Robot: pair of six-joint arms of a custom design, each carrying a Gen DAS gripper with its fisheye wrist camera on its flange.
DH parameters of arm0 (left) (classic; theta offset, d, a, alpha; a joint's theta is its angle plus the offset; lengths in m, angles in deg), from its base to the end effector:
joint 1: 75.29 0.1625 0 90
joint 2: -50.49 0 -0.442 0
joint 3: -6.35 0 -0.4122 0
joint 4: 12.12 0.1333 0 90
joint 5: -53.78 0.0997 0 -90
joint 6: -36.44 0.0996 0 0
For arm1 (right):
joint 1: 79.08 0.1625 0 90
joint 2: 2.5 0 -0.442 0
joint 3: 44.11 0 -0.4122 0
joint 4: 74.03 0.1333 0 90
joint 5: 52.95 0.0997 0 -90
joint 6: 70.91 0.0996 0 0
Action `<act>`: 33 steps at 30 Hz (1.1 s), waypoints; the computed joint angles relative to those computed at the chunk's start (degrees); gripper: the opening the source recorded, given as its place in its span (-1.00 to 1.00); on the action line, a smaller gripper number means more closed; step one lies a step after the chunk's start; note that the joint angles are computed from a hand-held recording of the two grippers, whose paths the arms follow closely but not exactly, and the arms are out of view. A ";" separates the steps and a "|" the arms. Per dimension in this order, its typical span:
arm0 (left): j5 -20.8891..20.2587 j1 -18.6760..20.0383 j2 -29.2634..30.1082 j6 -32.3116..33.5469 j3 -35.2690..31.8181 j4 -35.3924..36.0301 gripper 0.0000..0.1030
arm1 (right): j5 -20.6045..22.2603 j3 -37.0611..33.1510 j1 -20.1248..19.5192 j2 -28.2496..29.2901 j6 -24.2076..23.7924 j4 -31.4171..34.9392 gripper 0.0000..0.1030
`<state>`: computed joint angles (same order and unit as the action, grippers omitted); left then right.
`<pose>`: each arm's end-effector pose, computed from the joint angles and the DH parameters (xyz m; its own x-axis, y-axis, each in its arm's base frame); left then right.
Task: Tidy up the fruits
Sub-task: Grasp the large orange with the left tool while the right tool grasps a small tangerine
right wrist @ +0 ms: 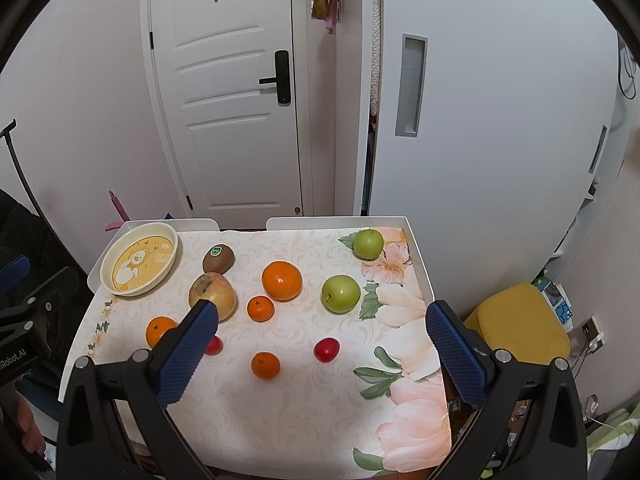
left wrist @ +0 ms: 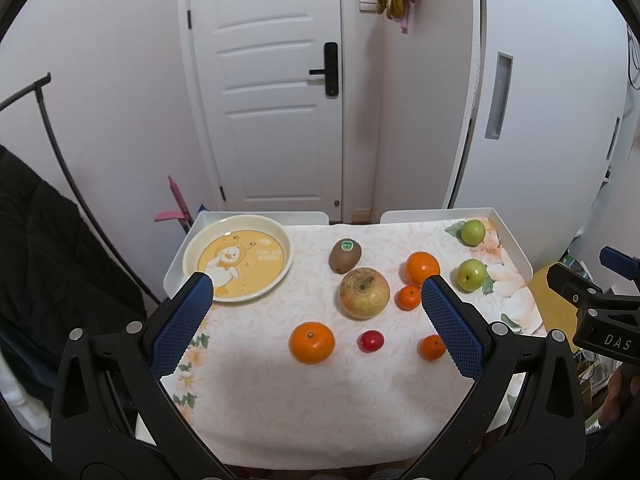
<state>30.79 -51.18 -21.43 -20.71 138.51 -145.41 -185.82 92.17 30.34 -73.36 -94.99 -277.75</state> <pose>-0.2968 -0.3793 0.1586 -0.6872 -0.0754 -0.7226 0.5454 0.6035 -0.5816 0.2072 -0.3905 0.2311 -0.6950 -0.0411 0.7178 -0.5529 0.6688 -0.4970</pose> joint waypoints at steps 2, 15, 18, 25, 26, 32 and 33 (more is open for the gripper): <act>0.00 -0.01 -0.01 -0.02 -0.02 0.08 1.00 | 0.09 0.04 -0.08 -0.11 -0.03 -0.06 1.00; -0.55 0.60 0.44 -3.28 -2.38 6.96 1.00 | 1.75 -0.34 -0.82 -1.78 -0.26 2.80 1.00; -0.87 1.03 0.97 -8.24 -3.54 14.35 1.00 | 3.21 -0.52 -1.99 -2.55 -0.43 5.74 1.00; -4.40 4.97 2.76 3.94 -0.07 4.18 1.00 | 6.84 0.28 -6.59 -1.71 -1.15 10.51 1.00; -4.89 5.73 3.24 6.74 0.54 1.50 1.00 | 6.62 0.22 -7.04 -1.20 -0.95 11.04 1.00; -9.96 11.78 6.71 24.33 2.20 -12.83 1.00 | 4.70 0.53 -9.25 3.17 0.03 11.90 1.00; -10.56 12.69 7.37 26.51 2.27 -14.40 1.00 | 4.62 0.67 -9.53 3.95 -0.31 11.34 1.00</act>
